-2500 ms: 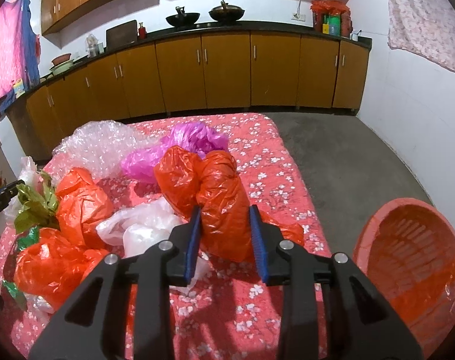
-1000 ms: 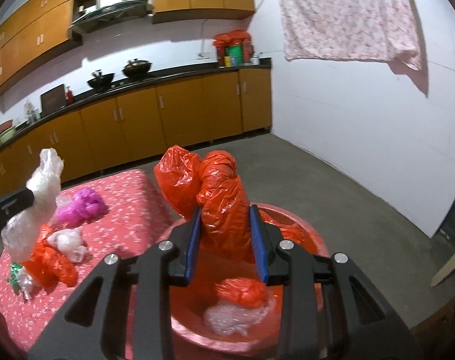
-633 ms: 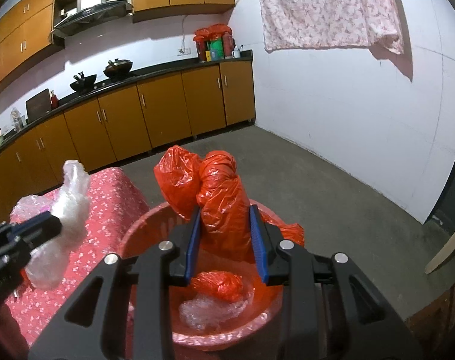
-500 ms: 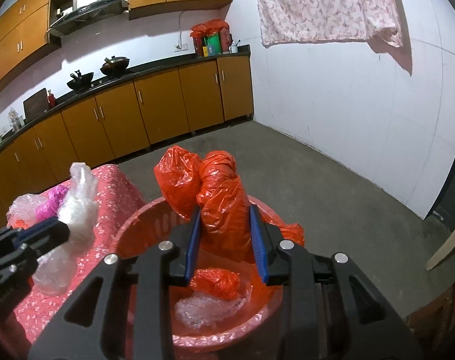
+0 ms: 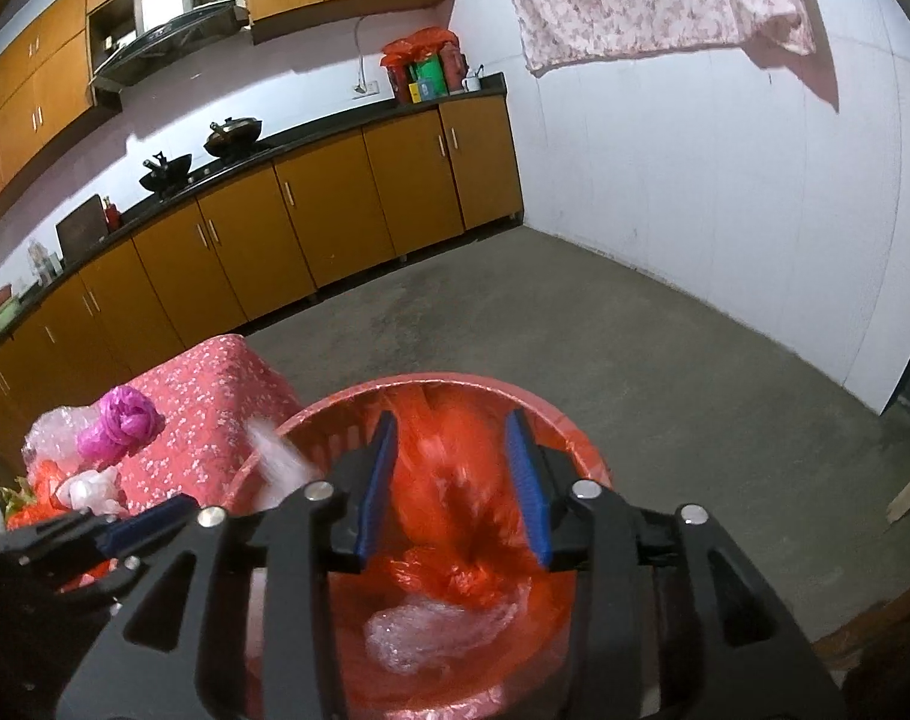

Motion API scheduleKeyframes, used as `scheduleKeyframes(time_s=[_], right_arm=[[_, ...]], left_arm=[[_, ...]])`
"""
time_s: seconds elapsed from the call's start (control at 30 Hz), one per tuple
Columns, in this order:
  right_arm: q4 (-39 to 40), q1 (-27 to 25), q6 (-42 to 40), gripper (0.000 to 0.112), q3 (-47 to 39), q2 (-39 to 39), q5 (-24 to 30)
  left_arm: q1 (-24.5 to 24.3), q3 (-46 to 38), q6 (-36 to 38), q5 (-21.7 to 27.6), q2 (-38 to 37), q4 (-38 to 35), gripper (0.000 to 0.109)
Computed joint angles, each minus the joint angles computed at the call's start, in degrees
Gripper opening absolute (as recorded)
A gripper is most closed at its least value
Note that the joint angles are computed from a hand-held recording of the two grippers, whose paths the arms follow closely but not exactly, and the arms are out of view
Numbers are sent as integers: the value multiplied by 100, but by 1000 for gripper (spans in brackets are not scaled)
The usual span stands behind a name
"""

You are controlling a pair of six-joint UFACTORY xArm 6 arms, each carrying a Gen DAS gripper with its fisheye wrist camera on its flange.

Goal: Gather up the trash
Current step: 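Drop the orange bag into the basket while the left tool drops the clear bag in, then grasp the green bag with the left tool while the right tool grasps the white bag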

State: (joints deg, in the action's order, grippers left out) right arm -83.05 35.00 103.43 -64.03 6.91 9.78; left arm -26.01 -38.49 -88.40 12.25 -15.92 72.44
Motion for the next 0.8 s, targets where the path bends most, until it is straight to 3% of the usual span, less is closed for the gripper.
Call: scheduleKeyframes(time_s=[0.1,0.2,0.4,0.67,0.73,0.8], right_arm=[[-57,-32,90,50,44,-22,31],[-301,37,254,66,125,-129,284],[-835,323,609,88,197,-290,792],[-655,823,277,95,-140,-51,898],[-614,996,134,95,-314,73,849],[-635,1182,77,95,-468,175,885]], left_arm=[[38,55,-101,73,-40,10,41],[146,230,-280,137,-247,19,52],[127,837,-705,797,-1209,204,68],[-391,1963,-312,2535,-3319,-384,76],[-649,2274,-141,3214,-4002,-615,77],[-1110,2570,-8,4235,-4761,-802,78]])
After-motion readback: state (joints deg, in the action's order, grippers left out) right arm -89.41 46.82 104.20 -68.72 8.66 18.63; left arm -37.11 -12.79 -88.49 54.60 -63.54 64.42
